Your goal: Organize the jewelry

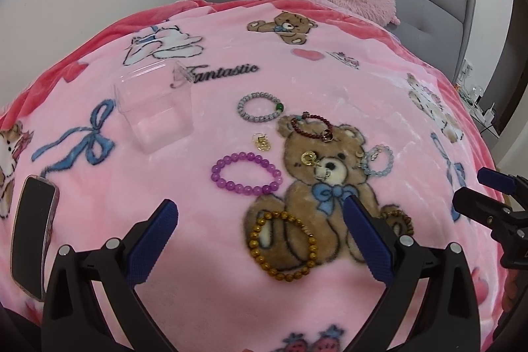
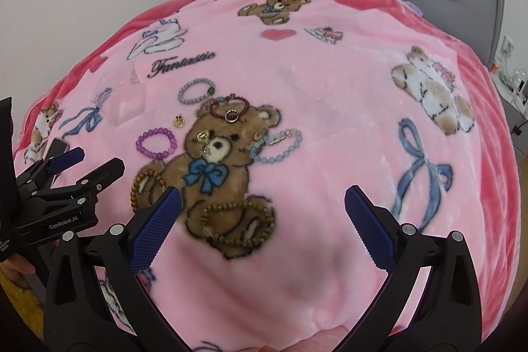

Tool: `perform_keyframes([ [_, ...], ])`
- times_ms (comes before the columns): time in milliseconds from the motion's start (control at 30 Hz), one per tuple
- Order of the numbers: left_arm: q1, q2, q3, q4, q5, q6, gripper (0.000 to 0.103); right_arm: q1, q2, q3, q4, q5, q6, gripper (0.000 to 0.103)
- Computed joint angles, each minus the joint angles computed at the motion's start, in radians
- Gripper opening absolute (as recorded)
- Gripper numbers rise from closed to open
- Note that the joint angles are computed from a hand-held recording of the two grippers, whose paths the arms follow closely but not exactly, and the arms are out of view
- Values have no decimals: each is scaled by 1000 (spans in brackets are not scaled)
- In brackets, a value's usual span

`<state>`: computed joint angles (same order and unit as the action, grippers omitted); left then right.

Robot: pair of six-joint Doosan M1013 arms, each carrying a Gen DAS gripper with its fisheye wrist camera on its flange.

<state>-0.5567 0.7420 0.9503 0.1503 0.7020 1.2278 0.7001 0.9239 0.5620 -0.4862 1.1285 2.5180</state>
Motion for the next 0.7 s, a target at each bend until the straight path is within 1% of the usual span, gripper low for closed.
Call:
perform_keyframes([
  [100, 5, 2, 7, -26, -8, 30, 98, -7, 2, 8, 33, -19, -16, 94],
  [133, 9, 3, 10, -58, -8, 54, 97, -11, 1, 15, 48, -32, -20, 92],
  [200, 16, 5, 15, -111, -4, 84, 94, -19, 3, 17, 86, -38, -25, 78],
  [267, 20, 3, 29, -138, -7, 95, 93, -25, 12, 8, 114, -27, -27, 77],
  [333, 21, 3, 40, -135, -10, 85, 91, -28, 19, 3, 124, -24, -37, 77],
  [433, 23, 16, 27, -144, 6, 91, 90, -30, 41, -27, 139, 9, -69, 75],
  [500, 21, 22, 22, -139, 9, 93, 87, -34, 56, -44, 167, 21, -95, 67],
  [567, 21, 32, 11, -150, 26, 108, 80, -37, 72, -67, 185, 43, -115, 64],
  [633, 20, 41, 1, -151, 43, 107, 78, -41, 94, -101, 202, 73, -129, 62],
  [667, 18, 45, -4, -130, 52, 89, 75, -43, 101, -112, 212, 81, -134, 62],
  [700, 16, 48, -7, -119, 57, 83, 74, -45, 112, -131, 225, 99, -140, 60],
])
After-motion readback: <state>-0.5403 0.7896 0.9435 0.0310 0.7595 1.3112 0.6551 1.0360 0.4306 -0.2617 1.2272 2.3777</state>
